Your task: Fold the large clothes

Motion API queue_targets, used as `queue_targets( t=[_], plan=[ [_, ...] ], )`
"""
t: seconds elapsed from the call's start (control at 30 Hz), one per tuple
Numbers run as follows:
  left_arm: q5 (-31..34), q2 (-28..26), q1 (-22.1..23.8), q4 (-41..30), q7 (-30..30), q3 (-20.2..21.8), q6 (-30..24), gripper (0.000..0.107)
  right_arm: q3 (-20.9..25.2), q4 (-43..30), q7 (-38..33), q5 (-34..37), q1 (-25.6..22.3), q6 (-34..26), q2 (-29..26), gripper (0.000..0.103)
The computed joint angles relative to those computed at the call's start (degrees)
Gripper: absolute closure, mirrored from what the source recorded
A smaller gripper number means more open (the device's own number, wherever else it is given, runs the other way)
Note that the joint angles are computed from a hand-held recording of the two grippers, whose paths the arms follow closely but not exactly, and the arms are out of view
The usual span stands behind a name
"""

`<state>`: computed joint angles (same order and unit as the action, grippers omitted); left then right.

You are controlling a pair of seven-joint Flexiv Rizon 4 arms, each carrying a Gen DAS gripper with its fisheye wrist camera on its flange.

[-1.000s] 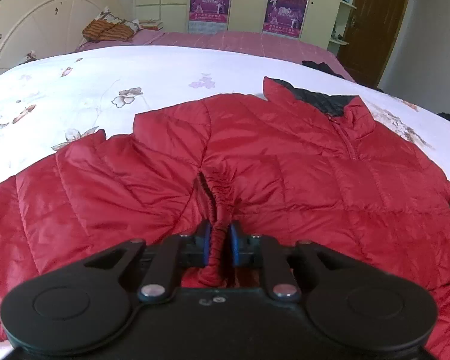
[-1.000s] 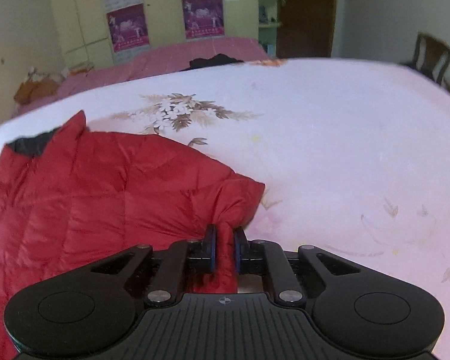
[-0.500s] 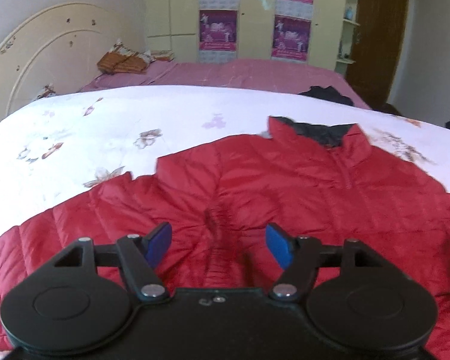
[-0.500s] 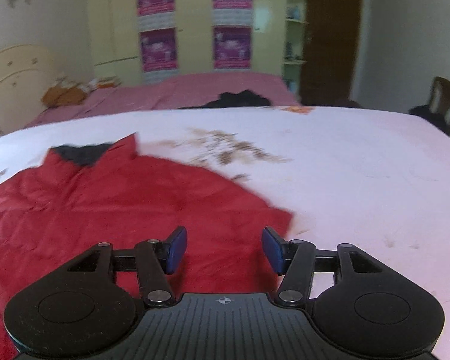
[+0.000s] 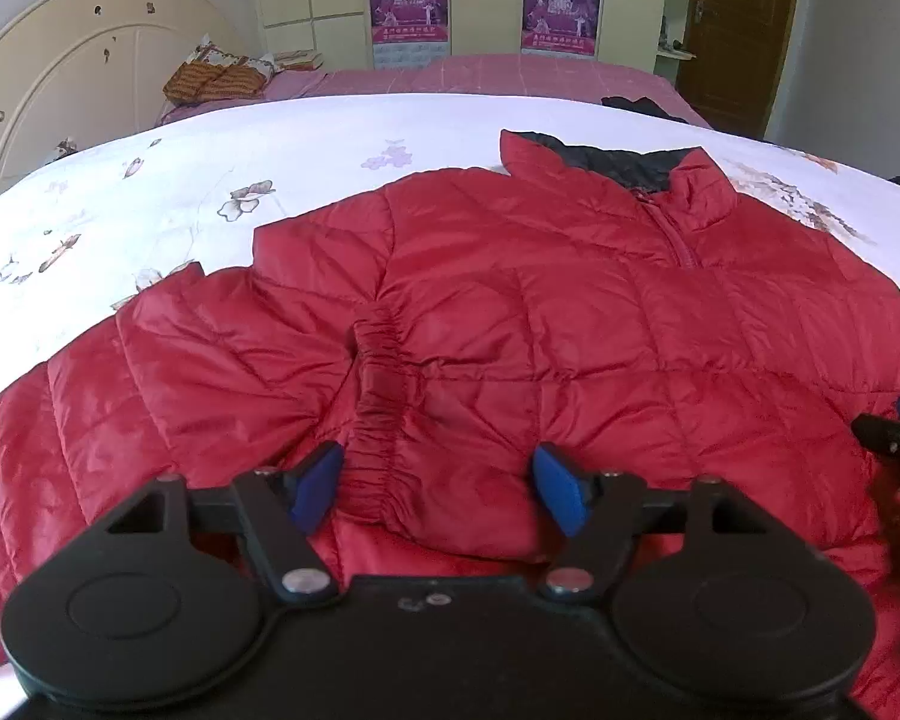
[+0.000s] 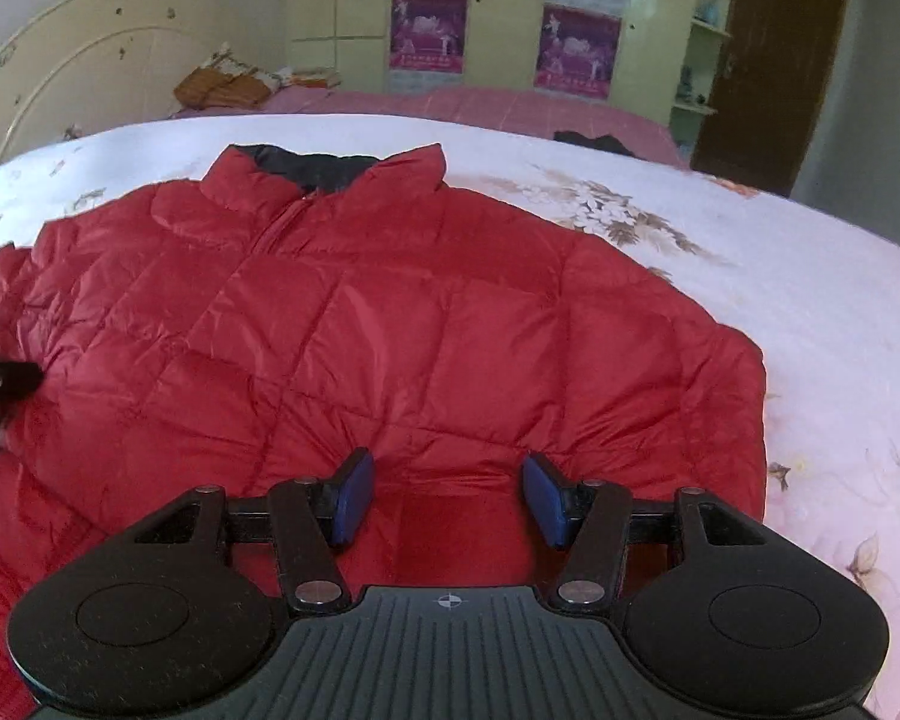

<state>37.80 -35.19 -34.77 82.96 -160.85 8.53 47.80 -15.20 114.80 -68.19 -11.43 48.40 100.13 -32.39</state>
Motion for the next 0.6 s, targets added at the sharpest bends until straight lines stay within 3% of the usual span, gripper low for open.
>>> queue_targets(
  t=[0.13, 0.2, 0.27, 0.4, 0.6],
  plan=[
    [-0.20, 0.34, -0.01, 0.24, -0.14, -0.11, -0.28, 0.037, 0.54, 0.56, -0.87, 0.74, 0.47, 2.46, 0.98, 0.048],
    [-0.54, 0.75, 0.12, 0.55, -0.32, -0.26, -0.34, 0.038, 3.85, -0.31, -1.44, -0.83, -1.81, -0.24, 0.85, 0.048],
    [-0.80, 1.65, 0.18, 1.38, -0.98, -0.34, -0.09, 0.040, 2.48, -0.58, -1.73, -1.19, -0.52, -0.51, -0.04, 0.048],
    [-0.38, 3.89, -0.19, 3.18, -3.17, -0.22, -1.51, 0.039, 4.50, -1.73, -1.32, -2.77, -2.69, -2.16, -0.32, 0.048],
    [0.82, 8.72, 0.36, 7.94, -7.74, -1.18, -3.00, 0.034, 2.79, -0.59, 1.00, -2.99, -0.52, -0.73, 1.03, 0.048]
  ],
)
